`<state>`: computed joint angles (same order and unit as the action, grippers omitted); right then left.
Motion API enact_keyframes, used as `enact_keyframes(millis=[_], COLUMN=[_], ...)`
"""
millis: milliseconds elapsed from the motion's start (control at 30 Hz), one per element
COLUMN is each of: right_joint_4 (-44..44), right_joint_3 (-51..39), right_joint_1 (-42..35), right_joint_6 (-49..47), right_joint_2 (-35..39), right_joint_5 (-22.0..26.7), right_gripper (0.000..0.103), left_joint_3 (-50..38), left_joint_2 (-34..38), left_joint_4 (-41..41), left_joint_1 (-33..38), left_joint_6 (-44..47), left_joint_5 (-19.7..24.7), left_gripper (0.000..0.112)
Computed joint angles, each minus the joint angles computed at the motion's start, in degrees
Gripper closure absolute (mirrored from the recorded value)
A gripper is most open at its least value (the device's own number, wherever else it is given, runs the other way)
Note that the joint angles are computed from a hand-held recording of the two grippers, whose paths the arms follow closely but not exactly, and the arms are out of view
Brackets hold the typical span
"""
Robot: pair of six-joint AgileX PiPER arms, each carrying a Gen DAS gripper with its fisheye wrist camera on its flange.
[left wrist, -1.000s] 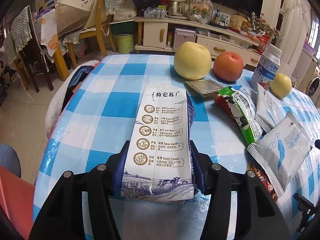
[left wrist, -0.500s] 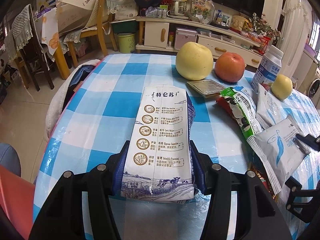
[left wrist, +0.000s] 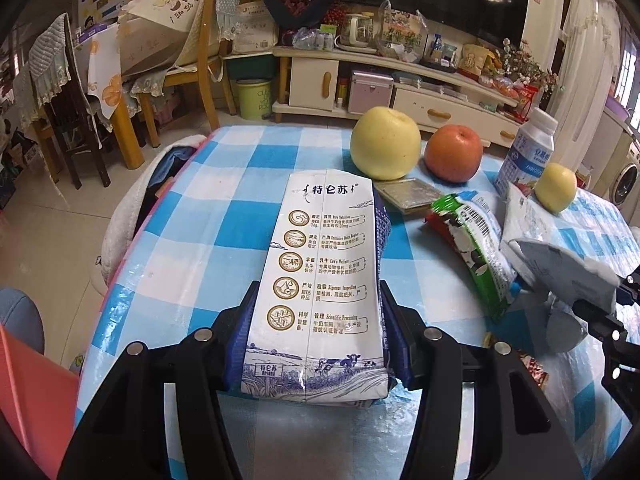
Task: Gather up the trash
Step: 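Lift the milk carton with the left tool while the right tool grasps the white wipes pack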
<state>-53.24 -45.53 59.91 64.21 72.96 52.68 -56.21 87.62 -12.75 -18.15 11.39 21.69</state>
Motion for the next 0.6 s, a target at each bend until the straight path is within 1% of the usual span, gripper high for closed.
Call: enact_keyframes(millis=[100,200,400,500,600], right_joint_4=[1.35,3.42,6.67,7.09,6.93], right_joint_3=[0.74,1.74,3.26,3.78,3.54], right_joint_1=[-0.65,-2.88,-6.18,-6.31,-5.78], right_joint_6=[2.42,3.49,4.23,5.2,5.56], right_joint_2=[-2.05,-4.82,-8.68,-9.95,-10.45], right_joint_5=[-1.89,-5.1,-9.76,-10.31,-9.56], right_gripper=[0.08,0.08,0.08,0.08,0.081], left_joint_3=[0.86,1.4,2.68,2.8,2.75], left_joint_2=[-1.3,-2.15,-3.79,-4.43,-5.17], left_joint_4=[-0.91,-1.05,0.38,0.75,1.53], left_joint_1=[-0.28,-0.97,-3.33,-3.74,-3.84], left_joint_6=[0.99,1.31,0.58,0.15,-0.83], left_joint_5=[-0.38,-0.4,-0.73,-0.48,-0.21], left_gripper=[0.056,0.056,0.056,0.056,0.056])
